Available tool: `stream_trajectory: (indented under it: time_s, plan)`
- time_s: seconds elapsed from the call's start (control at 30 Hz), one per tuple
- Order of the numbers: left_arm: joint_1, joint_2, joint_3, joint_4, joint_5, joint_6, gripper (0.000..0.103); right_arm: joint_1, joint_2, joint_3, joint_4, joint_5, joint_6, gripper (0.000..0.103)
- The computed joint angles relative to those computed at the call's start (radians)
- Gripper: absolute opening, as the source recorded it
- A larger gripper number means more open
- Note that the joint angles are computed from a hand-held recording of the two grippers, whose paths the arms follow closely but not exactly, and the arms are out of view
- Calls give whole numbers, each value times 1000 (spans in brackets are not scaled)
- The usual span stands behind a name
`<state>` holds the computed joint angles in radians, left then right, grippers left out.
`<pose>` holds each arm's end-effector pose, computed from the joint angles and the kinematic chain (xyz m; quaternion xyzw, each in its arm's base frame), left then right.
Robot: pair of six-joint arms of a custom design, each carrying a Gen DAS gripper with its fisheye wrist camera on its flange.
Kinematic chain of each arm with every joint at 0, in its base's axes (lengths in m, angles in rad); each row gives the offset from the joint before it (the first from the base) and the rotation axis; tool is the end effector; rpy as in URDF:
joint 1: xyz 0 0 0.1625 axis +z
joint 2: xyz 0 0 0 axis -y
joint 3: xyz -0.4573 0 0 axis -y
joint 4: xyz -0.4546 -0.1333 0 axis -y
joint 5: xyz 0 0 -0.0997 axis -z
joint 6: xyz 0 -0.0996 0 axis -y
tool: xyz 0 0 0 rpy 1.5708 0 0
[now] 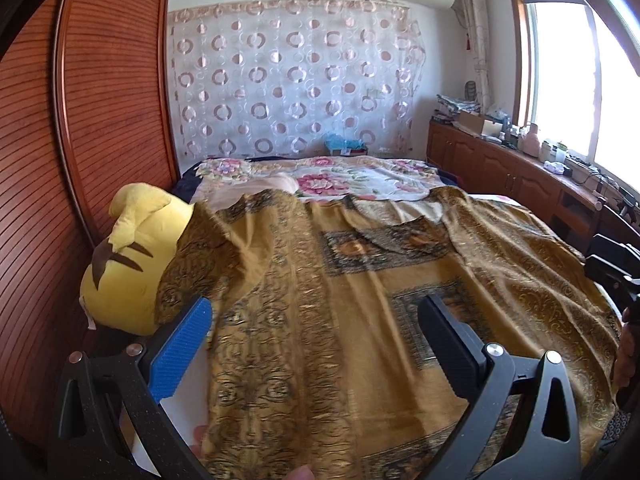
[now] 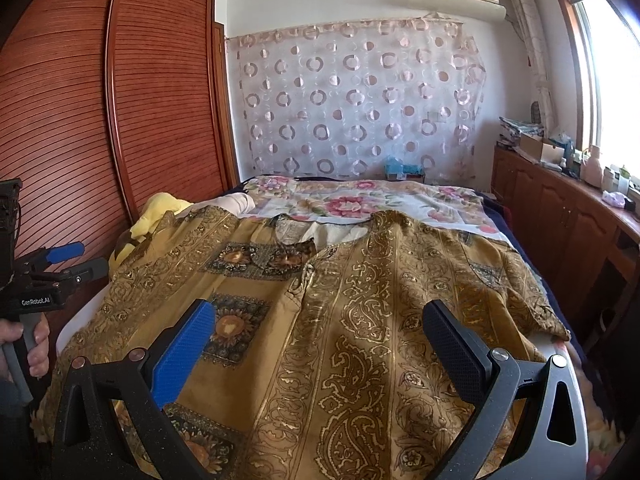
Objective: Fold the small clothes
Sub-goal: 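Lower the left gripper onto the garment's side edge and close it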
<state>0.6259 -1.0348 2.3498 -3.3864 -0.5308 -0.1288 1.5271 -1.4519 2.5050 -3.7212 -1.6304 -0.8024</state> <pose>-0.2446 -0.4473 0.1195 0.2207 0.8206 -0.4309 0.3037 0.1092 -0.4183 0.2649 0.3014 -0.7980 0.4649 0.2372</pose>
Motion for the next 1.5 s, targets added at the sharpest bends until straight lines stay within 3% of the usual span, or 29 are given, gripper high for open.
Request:
stream_trajectory:
  time_s: [0.5,0.9,1.23,1.3,1.4,1.5]
  plan:
    - [176,-72,-43,36,-66,93,100,52,65,-163,209,-52,-78,103]
    - [329,-132,-95,171,-167,-6,82,64,112,-307,423,-103,-96,103]
    - [394,-154,-127,353,-247,-150,80,83,153,-403,604,-137,-76,103]
    - [407,-160,-135,391,-272,-160,69,85,153,-416,634,-142,-73,103]
    - [423,-170,-134,387,-333,-161,60,83,149,-435,674,-139,-62,103]
    - [428,-174,-132,370,-381,-157,41,75,148,-449,690,-136,-56,103]
